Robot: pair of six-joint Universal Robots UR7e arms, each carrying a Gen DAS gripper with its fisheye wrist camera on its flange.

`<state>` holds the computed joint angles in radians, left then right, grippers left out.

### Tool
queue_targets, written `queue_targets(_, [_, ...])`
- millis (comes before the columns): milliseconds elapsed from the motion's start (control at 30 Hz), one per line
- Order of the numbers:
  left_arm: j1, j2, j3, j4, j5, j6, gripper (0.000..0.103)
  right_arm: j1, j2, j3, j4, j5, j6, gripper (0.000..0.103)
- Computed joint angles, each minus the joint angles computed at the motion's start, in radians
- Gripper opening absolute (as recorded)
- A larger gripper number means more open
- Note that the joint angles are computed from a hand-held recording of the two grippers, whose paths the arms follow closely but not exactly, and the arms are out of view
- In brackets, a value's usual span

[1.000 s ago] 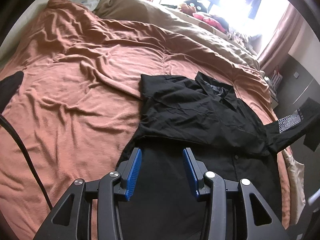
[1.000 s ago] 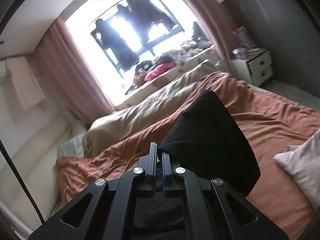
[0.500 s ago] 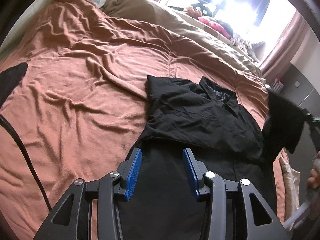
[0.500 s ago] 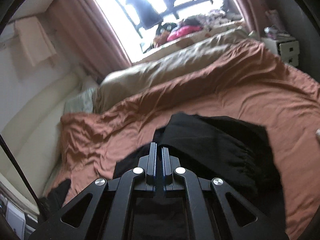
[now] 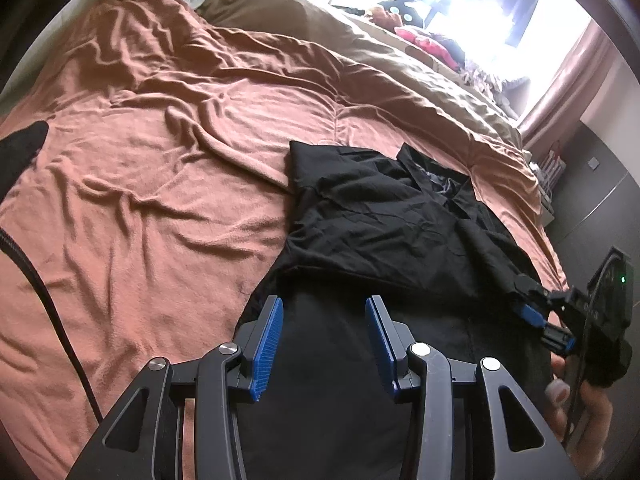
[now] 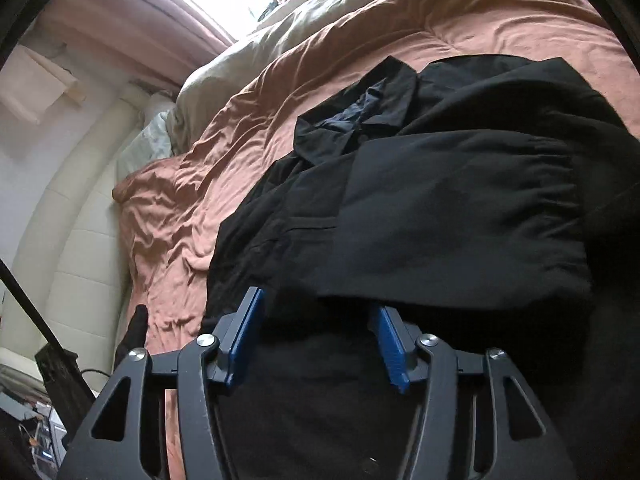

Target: Fold large clothes

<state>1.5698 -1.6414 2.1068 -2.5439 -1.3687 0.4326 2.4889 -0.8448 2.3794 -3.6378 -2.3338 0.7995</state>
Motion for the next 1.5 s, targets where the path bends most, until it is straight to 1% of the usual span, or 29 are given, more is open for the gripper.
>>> queue_targets(33, [0.000, -0.001, 0.001, 0.000, -0.001, 0.001, 0.045, -0.001, -0.039, 0.022, 0.009, 0.011, -0.002, 0.053])
queue_targets(133, [-0.001, -0.001, 0.004, -0.007, 0.002, 0.003, 0.045, 0.012, -0.100, 0.082, -0.023, 0.028, -0.002, 0.053])
queue_targets(200, [-0.001, 0.000, 0.005, -0.007, 0.001, -0.002, 0.045, 0.032, -0.157, 0.100, 0.060, -0.043, 0.045, 0.053])
queue_targets(233, [-0.001, 0.000, 0.006, -0.008, 0.000, -0.006, 0.045, 0.036, -0.203, 0.113, 0.120, -0.092, 0.069, 0.053])
queue_targets(300, [-0.002, 0.000, 0.008, -0.005, -0.003, -0.009, 0.045, 0.024, -0.242, 0.135, 0.137, -0.109, 0.090, 0.053])
queue_targets(333, [-0.003, -0.001, 0.009, -0.004, -0.005, -0.008, 0.045, 0.006, -0.277, 0.155, 0.146, -0.117, 0.105, 0.053])
queue_targets(400, [-0.004, -0.002, 0.009, -0.004, -0.007, -0.002, 0.045, -0.015, -0.306, 0.167, 0.181, -0.135, 0.118, 0.053])
queue_targets(433, [-0.004, -0.002, 0.009, -0.004, -0.006, 0.002, 0.045, -0.044, -0.329, 0.175, 0.208, -0.135, 0.125, 0.053])
queue_targets(500, [-0.003, -0.001, 0.008, -0.004, -0.006, 0.001, 0.045, -0.081, -0.340, 0.178, 0.236, -0.126, 0.135, 0.053])
queue_targets(567, [-0.001, 0.001, 0.004, -0.002, -0.007, -0.004, 0.045, -0.098, -0.360, 0.174, 0.351, -0.165, 0.211, 0.053])
queue_targets(633, [0.003, 0.004, -0.002, 0.001, -0.009, -0.008, 0.045, -0.120, -0.358, 0.174, 0.382, -0.165, 0.259, 0.053])
queue_targets(700, [0.005, 0.004, -0.005, 0.003, -0.011, -0.008, 0.045, -0.117, -0.352, 0.181, 0.352, -0.174, 0.257, 0.053])
queue_targets(733, [0.006, 0.004, -0.005, 0.003, -0.012, -0.009, 0.045, -0.110, -0.355, 0.172, 0.375, -0.182, 0.256, 0.053])
queue_targets(767, [0.006, 0.003, -0.004, 0.005, -0.015, -0.010, 0.045, -0.108, -0.355, 0.163, 0.384, -0.174, 0.247, 0.053])
queue_targets(800, [0.005, 0.003, -0.004, 0.008, -0.017, -0.009, 0.045, -0.112, -0.353, 0.160, 0.352, -0.145, 0.214, 0.051])
queue_targets(833, [0.004, 0.002, -0.003, 0.009, -0.018, -0.009, 0.045, -0.110, -0.337, 0.164, 0.306, -0.129, 0.197, 0.032])
queue_targets(867, [0.004, 0.001, -0.003, 0.010, -0.019, -0.007, 0.045, -0.116, -0.340, 0.163, 0.276, -0.102, 0.169, 0.026])
queue_targets(900, [0.002, 0.001, -0.001, 0.013, -0.021, -0.007, 0.045, -0.114, -0.327, 0.161, 0.254, -0.098, 0.163, 0.021])
queue_targets(933, [0.001, 0.000, 0.000, 0.016, -0.024, -0.008, 0.045, -0.092, -0.330, 0.155, 0.255, -0.125, 0.167, 0.017])
queue_targets(1000, [0.000, -0.001, 0.002, 0.016, -0.026, -0.009, 0.045, -0.062, -0.336, 0.135, 0.283, -0.160, 0.160, 0.014])
queue_targets(1067, [0.001, -0.002, 0.003, 0.018, -0.027, -0.011, 0.045, -0.028, -0.309, 0.086, 0.296, -0.182, 0.130, 0.011])
queue_targets(1100, [0.002, -0.003, 0.003, 0.018, -0.029, -0.012, 0.045, -0.012, -0.282, 0.061, 0.277, -0.180, 0.108, 0.008])
queue_targets(1133, [0.004, -0.002, 0.001, 0.017, -0.030, -0.013, 0.045, 0.009, -0.268, 0.035, 0.261, -0.171, 0.075, 0.007])
queue_targets(1167, [0.005, -0.003, 0.001, 0.015, -0.031, -0.015, 0.045, 0.013, -0.250, 0.024, 0.241, -0.169, 0.052, 0.007])
queue_targets(1267, [0.009, 0.001, -0.002, 0.007, -0.032, -0.018, 0.045, 0.072, -0.196, -0.028, 0.218, -0.179, -0.005, 0.007])
queue_targets(1367, [0.017, 0.009, -0.011, 0.010, -0.034, -0.026, 0.045, 0.086, -0.118, -0.104, 0.177, -0.148, -0.091, 0.007])
queue_targets(1400, [0.020, 0.011, -0.016, 0.011, -0.036, -0.029, 0.045, 0.079, -0.087, -0.135, 0.159, -0.100, -0.136, 0.007])
queue_targets(1433, [0.023, 0.013, -0.019, 0.010, -0.037, -0.030, 0.045, 0.066, -0.076, -0.124, 0.130, -0.076, -0.156, 0.007])
queue_targets(1500, [0.026, 0.014, -0.023, 0.008, -0.036, -0.029, 0.045, 0.044, -0.042, -0.143, 0.123, -0.043, -0.181, 0.008])
